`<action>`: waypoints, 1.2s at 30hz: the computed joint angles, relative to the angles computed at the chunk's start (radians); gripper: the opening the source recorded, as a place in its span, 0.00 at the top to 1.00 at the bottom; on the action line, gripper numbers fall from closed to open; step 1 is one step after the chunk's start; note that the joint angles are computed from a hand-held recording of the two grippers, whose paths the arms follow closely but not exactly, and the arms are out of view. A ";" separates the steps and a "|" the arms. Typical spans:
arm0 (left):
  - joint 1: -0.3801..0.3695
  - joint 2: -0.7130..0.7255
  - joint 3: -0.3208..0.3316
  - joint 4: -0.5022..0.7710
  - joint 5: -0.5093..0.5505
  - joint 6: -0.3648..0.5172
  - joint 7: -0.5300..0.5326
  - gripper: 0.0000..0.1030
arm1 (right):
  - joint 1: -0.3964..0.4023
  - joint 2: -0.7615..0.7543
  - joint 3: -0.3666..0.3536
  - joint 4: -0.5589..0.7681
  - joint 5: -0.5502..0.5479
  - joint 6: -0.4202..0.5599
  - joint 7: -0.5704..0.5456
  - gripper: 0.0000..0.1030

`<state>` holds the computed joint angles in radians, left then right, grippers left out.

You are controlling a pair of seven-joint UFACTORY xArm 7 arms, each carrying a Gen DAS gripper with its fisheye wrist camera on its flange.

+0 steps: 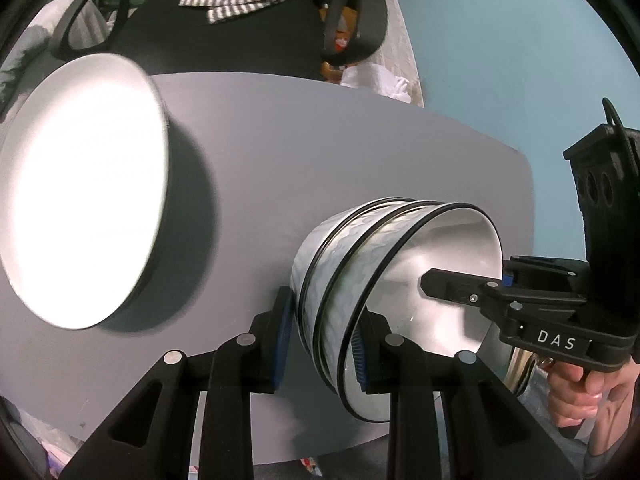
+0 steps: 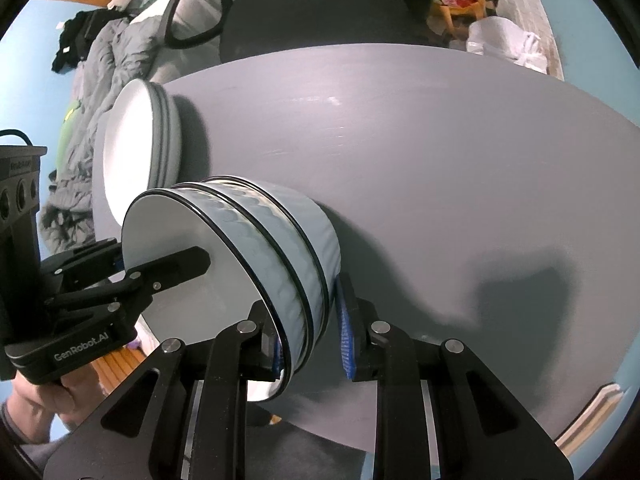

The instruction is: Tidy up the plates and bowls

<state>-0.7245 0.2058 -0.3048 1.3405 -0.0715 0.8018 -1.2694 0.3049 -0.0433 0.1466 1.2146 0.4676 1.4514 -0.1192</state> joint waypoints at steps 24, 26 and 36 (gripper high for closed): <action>0.105 -0.440 -0.031 -0.326 0.010 0.072 -0.088 0.75 | 0.152 0.173 0.097 0.311 -0.039 -0.033 0.109 0.79; 0.121 -0.474 -0.029 -0.355 -0.003 0.076 -0.081 0.75 | 0.167 0.204 0.104 0.347 -0.048 -0.034 0.120 0.79; 0.185 -0.559 0.014 -0.487 -0.089 0.058 0.018 0.75 | 0.244 0.406 0.127 0.551 -0.100 -0.018 0.182 0.79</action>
<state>-0.5397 -0.3534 -0.2905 0.8536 -0.1608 0.8593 -1.2518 0.5487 0.3627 0.2736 1.7654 0.3673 1.4335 0.0626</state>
